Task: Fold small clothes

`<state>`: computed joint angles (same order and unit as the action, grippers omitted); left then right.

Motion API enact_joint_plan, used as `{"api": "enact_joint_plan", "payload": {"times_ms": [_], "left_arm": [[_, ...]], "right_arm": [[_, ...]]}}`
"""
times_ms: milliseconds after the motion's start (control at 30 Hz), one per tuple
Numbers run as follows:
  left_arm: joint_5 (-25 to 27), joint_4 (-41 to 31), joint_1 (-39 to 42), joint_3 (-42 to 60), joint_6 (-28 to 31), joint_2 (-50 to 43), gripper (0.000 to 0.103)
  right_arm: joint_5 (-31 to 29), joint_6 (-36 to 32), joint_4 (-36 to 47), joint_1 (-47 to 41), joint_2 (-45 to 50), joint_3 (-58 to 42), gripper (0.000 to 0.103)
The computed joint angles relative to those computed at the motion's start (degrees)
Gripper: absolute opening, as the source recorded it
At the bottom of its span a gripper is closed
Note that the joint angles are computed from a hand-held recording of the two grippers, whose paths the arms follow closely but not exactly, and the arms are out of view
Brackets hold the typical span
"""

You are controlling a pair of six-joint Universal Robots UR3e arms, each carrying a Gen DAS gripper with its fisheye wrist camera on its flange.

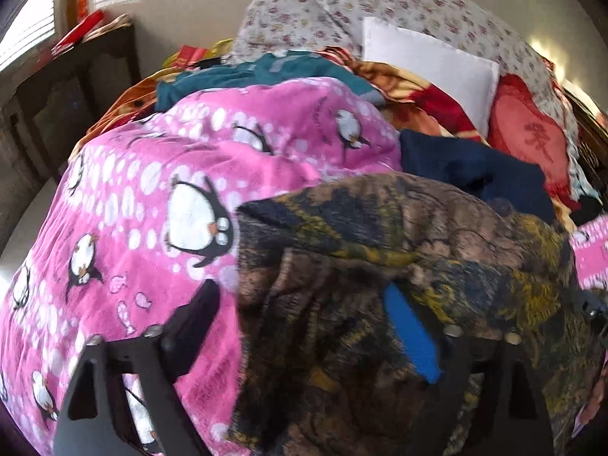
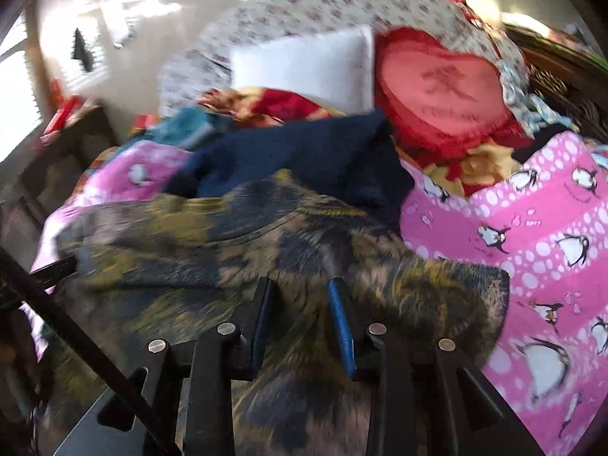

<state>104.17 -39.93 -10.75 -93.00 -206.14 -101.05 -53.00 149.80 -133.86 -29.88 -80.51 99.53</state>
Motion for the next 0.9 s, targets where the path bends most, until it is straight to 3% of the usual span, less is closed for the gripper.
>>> {"api": "enact_joint_plan", "payload": {"times_ms": [67, 133, 200, 300, 367, 400, 500, 567, 633, 667, 800, 900], "left_arm": [[-2.79, -0.81, 1.69, -1.31, 0.28, 1.96, 0.092], [-2.50, -2.05, 2.22, -3.19, 0.02, 5.01, 0.091], [-3.47, -2.41, 2.99, -6.92, 1.11, 9.96, 0.091], [-5.37, -2.02, 3.76, -14.08, 2.32, 18.52, 0.091], [-6.01, -1.37, 3.59, -18.04, 1.76, 22.14, 0.092], [-6.52, -0.85, 3.31, -19.53, 1.32, 22.40, 0.091], [-6.07, -0.84, 1.99, -19.62, -0.26, 17.87, 0.092], [-6.49, 0.16, 2.25, -21.01, -0.90, 18.00, 0.092], [-8.41, -3.00, 3.27, -22.07, -1.25, 22.05, 0.091], [-9.35, -5.26, 3.68, -22.64, -0.94, 24.98, 0.092], [-7.32, -14.14, 1.08, -24.76, 1.32, 37.87, 0.092], [-11.90, -23.50, 3.62, -27.93, 3.62, 51.37, 0.092]], "right_arm": [[-0.96, 0.84, -1.70, 0.59, 0.25, 0.07, 0.033], [0.08, -2.76, 2.66, -1.58, -4.70, 1.99, 0.036], [4.01, -10.44, 11.33, -6.95, -12.05, 4.97, 0.059], [6.80, -23.49, 23.10, -16.84, -24.08, 10.75, 0.064], [6.49, -27.95, 25.72, -21.06, -28.15, 14.19, 0.064], [5.30, -28.08, 23.74, -21.84, -28.67, 16.31, 0.064], [-2.93, -19.56, 10.34, -16.55, -20.04, 18.97, 0.064], [-2.10, -18.88, 12.94, -17.32, -18.00, 17.48, 0.064], [0.76, -22.69, 24.06, -22.55, -23.38, 15.45, 0.063], [3.35, -27.74, 31.67, -26.27, -26.47, 14.30, 0.064], [5.82, -59.23, 74.49, -47.81, -34.17, 0.50, 0.074], [-0.95, -79.11, 100.19, -64.31, -28.24, -14.94, 0.079]]}}
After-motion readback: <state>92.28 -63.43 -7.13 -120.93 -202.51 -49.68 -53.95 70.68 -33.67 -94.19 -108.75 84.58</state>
